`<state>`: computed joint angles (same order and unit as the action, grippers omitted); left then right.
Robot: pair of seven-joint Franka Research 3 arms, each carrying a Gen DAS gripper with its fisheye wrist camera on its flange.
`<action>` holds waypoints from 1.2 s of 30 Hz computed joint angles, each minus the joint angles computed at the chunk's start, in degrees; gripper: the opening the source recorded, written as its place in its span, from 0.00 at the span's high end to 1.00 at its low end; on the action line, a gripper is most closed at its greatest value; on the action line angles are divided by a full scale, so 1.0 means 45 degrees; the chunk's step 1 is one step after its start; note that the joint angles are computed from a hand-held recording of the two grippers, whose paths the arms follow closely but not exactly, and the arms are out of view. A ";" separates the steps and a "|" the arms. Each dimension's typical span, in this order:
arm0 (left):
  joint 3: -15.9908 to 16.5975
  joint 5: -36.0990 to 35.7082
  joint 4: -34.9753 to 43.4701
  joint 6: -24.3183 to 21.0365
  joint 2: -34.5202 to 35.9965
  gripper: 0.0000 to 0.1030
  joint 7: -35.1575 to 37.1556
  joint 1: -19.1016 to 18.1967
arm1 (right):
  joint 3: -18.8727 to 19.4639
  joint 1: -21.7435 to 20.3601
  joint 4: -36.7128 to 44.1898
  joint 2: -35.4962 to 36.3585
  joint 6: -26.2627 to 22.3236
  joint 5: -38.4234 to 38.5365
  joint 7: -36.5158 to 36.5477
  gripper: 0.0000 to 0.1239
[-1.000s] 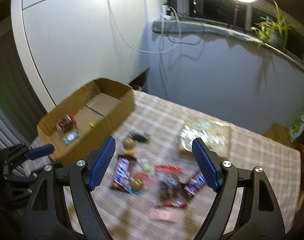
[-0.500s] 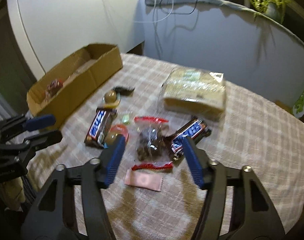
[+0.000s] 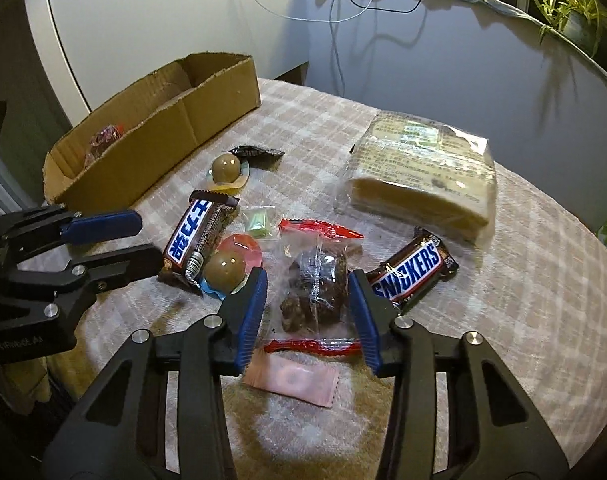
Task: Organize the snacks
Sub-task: 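Grasp the blue chocolate bar with the left tool while the right tool grasps the clear candy bag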
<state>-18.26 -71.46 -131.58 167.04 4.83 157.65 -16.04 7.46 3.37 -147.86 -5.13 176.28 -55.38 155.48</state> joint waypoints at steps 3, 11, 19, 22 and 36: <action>-0.0015 0.0694 0.0271 0.0034 0.0383 0.59 -0.0729 -0.0020 | 0.0007 0.0014 0.0135 0.0153 -0.0081 -0.0286 0.0150 0.64; -0.0611 0.2898 0.0676 0.0932 0.1275 0.59 -0.2817 0.0305 | -0.0429 0.0598 0.0472 0.0423 -0.0568 -0.0620 0.0332 0.65; -0.1558 0.3801 0.0597 0.1365 0.1449 0.62 -0.3254 0.1264 | -0.0665 0.0778 0.0436 0.0382 -0.0585 -0.0578 0.0294 0.68; -0.1484 0.5109 0.0648 0.1559 0.1722 0.61 -0.4315 0.1166 | -0.0642 0.0818 0.0551 0.0507 -0.0680 -0.0694 0.0358 0.68; -0.3703 0.3815 0.0138 0.2032 0.1351 0.74 -0.3048 0.3224 | -0.0308 0.0367 0.0049 -0.0256 -0.0384 -0.1247 0.1473 0.72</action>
